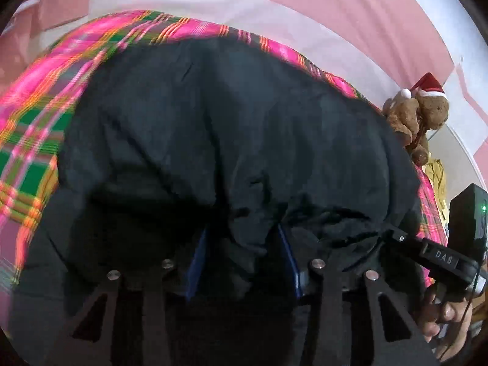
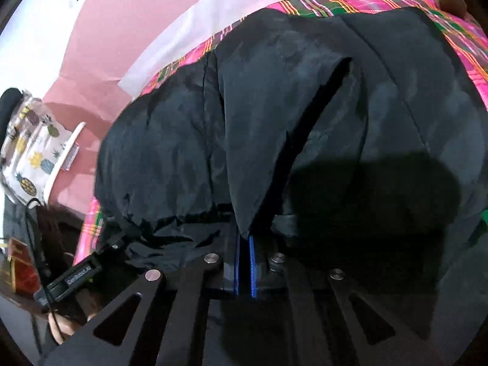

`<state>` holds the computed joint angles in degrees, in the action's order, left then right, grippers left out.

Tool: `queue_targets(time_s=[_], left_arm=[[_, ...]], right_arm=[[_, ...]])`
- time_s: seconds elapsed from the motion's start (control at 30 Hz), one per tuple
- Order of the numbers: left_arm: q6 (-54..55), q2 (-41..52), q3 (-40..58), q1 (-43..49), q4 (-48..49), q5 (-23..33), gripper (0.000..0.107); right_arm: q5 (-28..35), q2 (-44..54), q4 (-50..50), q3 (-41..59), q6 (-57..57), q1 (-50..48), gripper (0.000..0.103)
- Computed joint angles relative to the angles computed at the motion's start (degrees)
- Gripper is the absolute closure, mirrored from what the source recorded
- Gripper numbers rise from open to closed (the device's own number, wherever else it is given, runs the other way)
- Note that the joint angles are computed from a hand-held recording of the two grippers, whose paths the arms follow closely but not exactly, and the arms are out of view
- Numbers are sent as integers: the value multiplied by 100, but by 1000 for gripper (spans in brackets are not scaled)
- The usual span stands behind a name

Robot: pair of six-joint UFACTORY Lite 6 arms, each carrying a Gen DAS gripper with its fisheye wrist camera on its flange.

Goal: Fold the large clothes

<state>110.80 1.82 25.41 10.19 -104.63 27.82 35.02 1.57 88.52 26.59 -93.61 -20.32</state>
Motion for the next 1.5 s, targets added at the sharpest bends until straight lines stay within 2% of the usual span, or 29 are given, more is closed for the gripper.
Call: queue_targets(time_s=[0.1,0.2,0.3,0.33,0.4,0.47,0.53,0.6,0.73,0.77,0.83,0.87,0.93,1.0,1.1,1.17,1.23,1.33,1.4,1.5], left_arm=[[442,69,-16,-182,-626,-141,59],[567,199,144,-423,-990,-395,59],[-379,-362,-43,-424,-142,-588,59],[-842,-681,-169,-369,366,-616,59],[-1732,-1173,-331,-32,1500,-436,59],[-2649,-1865,-463,313,2624,-210,59],[-2889,-2293,-347,698,2954,110,59],[-2754,-2178,49,677,2707,47,58],[-1929,-631,1216,164,1543,-676,57],[-1460,-179,1425,103,1068,-874,57],[-264,591,1617,68,-109,-1087,57],[336,797,1574,129,-648,-1037,54],[1535,997,1237,333,-1659,-538,54],[2088,1084,1079,417,-2121,-259,54],[1812,995,1070,470,-1821,-376,54],[713,627,1065,592,-765,-516,57],[-96,18,921,802,127,-404,57],[-426,-413,1157,604,372,-538,57],[-247,-85,1612,300,67,-751,57],[-156,1142,2672,-148,-171,-1232,57]], right_arm=[[-446,191,583,112,-398,428,101],[-246,135,196,176,52,280,98],[-184,-745,-854,-126,808,-34,86],[-253,-1198,-1348,-243,1205,-109,78],[223,-2017,-2142,-352,1678,-589,78],[540,-2555,-2382,-292,1799,-884,78],[403,-2612,-2310,-6,1791,-849,78],[12,-2118,-2071,457,1788,-483,78],[-1156,-665,-1559,1252,1559,258,78],[-1468,-334,-1302,1294,1279,353,78],[-1499,188,-446,1243,160,136,80],[-1476,271,50,1119,-439,61,80],[-1403,353,913,904,-1465,-61,80],[-1512,359,1097,880,-1597,37,80],[-1435,-31,-236,923,-171,-79,80],[-1177,-568,-996,897,463,-267,78],[-1160,-883,-1092,968,542,-241,78],[-1410,-631,-1339,1539,1014,172,78],[-1569,-94,-1363,2017,1175,415,78],[-1950,967,-1837,2715,1729,635,78]])
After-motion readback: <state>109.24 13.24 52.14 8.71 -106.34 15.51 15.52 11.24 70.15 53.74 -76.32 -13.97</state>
